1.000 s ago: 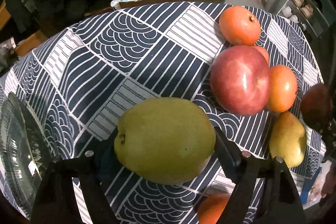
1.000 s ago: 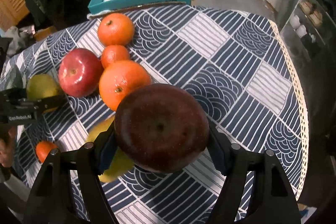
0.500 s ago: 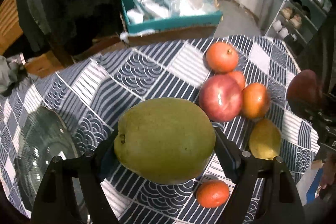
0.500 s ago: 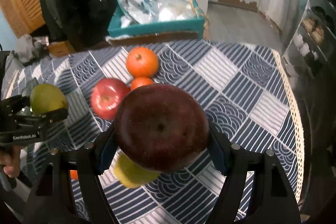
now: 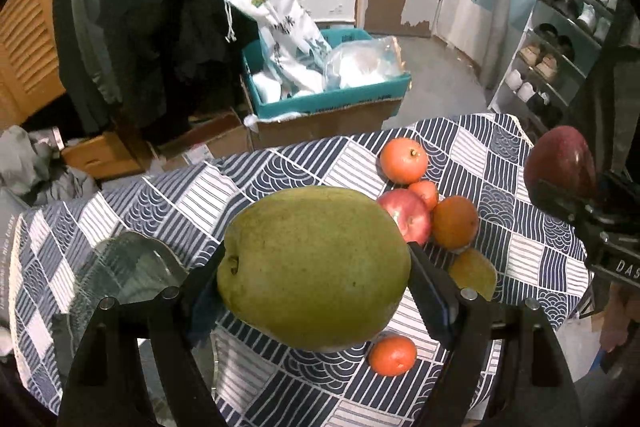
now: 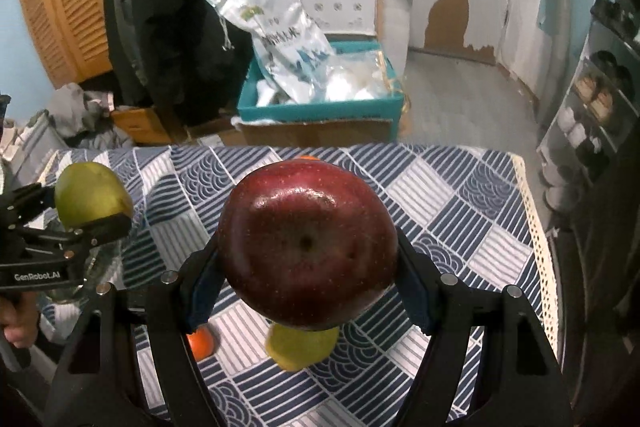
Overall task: Organize fruits
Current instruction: 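Lift the pear with the left tool while the right tool carries the apple toward the glass bowl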
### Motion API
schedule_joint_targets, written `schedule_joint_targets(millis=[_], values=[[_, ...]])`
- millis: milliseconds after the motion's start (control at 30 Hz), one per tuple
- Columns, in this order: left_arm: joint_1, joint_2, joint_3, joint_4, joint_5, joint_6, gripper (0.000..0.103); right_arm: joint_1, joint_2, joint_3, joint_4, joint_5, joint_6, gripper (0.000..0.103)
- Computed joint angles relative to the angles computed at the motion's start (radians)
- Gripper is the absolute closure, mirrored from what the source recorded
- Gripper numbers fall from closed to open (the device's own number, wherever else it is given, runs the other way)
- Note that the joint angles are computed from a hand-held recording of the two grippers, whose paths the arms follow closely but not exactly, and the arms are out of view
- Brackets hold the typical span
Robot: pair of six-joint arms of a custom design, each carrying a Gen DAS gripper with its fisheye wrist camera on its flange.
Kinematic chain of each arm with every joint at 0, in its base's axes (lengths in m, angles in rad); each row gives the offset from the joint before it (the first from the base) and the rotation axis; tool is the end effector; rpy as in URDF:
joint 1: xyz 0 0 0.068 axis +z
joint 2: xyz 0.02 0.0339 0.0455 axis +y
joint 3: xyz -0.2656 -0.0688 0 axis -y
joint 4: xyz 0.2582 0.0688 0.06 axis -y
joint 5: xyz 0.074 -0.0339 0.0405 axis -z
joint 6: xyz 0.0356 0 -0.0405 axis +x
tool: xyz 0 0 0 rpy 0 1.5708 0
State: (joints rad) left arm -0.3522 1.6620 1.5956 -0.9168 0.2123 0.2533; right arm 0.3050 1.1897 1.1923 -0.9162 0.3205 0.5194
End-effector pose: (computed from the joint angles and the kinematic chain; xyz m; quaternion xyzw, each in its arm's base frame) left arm 0.3411 -0.1333 0.3302 0.3131 0.8993 -0.1155 0.2826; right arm 0.2372 0.0629 0.3354 0.1512 0.9235 -0.0107 0.3524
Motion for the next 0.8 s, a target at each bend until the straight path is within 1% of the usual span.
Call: schedule_joint_targets(millis=[400, 633, 800], values=[[0.095, -0.082, 0.020, -0.039, 0.088, 0.035, 0.019, 0.101, 0.047, 0.136, -0.026, 0.073, 0.022, 0.028], [0.182, -0.088, 0.072, -0.086, 0.153, 0.052, 0.019, 0.163, 0.097, 0.214, -0.026, 0.096, 0.031, 0.028], [0.238, -0.089, 0.088, -0.097, 0.178, 0.058, 0.019, 0.202, 0.153, 0.289, -0.026, 0.107, 0.030, 0.028]])
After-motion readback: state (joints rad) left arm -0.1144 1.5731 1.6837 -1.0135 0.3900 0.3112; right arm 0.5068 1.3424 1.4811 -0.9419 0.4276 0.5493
